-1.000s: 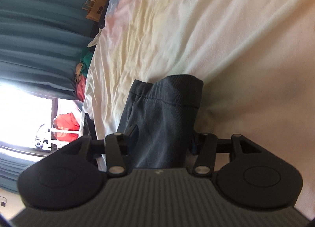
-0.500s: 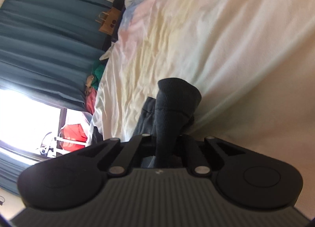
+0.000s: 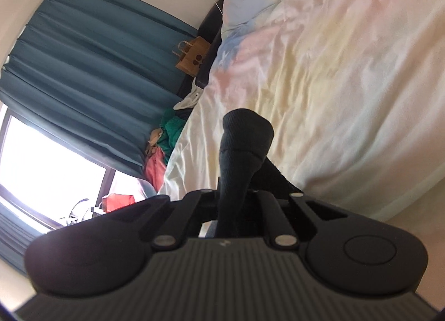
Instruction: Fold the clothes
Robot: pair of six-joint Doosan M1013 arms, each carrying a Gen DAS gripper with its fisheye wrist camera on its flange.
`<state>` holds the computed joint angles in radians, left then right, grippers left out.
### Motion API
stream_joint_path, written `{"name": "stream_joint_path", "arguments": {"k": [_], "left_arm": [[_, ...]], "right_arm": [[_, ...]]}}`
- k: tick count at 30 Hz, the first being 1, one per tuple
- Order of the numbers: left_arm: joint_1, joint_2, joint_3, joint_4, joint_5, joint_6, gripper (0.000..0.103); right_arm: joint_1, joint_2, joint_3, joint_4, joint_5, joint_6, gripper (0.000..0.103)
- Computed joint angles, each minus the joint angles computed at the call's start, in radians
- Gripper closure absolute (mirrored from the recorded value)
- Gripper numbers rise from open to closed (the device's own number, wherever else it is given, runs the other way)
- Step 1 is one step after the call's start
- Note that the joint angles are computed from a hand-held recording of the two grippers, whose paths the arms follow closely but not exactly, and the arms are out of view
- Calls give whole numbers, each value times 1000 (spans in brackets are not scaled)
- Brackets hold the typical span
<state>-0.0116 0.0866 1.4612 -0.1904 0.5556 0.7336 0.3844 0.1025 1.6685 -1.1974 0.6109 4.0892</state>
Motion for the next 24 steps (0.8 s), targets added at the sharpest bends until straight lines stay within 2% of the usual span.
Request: {"name": "stream_joint_path", "arguments": {"k": [4,7,9,12,14,16,17,20,22,24], "left_arm": [[-30,68,-115,105,174,192,61],[-32,51,-106,77,139,186,61],[-15,25,-71,-20,78,185,60],[20,-32,32,-210,-39,269,60],[27,-58,83,-231,-77,261,63],[25,-82,121,-148,-65,162,85],[28,-93,137,-138,-55,154,93],[42,-127,178,-155,-36,179,94],[48,-145,183,-155,-9,214,95],[49,-160,173,-124,35,221,96]], "right_arm": [[-11,12,-7,67,0,-68,98],[-8,19,-9,69,10,-60,98],[-6,21,-9,58,13,-44,98],[2,19,-8,22,23,-30,98],[7,12,-4,-3,25,-29,98],[12,3,1,-19,26,-33,98],[14,-3,4,-14,27,-44,98],[17,-32,33,-24,3,-22,98],[14,-59,75,-108,-43,129,98],[18,-82,104,-162,-58,241,98]]}}
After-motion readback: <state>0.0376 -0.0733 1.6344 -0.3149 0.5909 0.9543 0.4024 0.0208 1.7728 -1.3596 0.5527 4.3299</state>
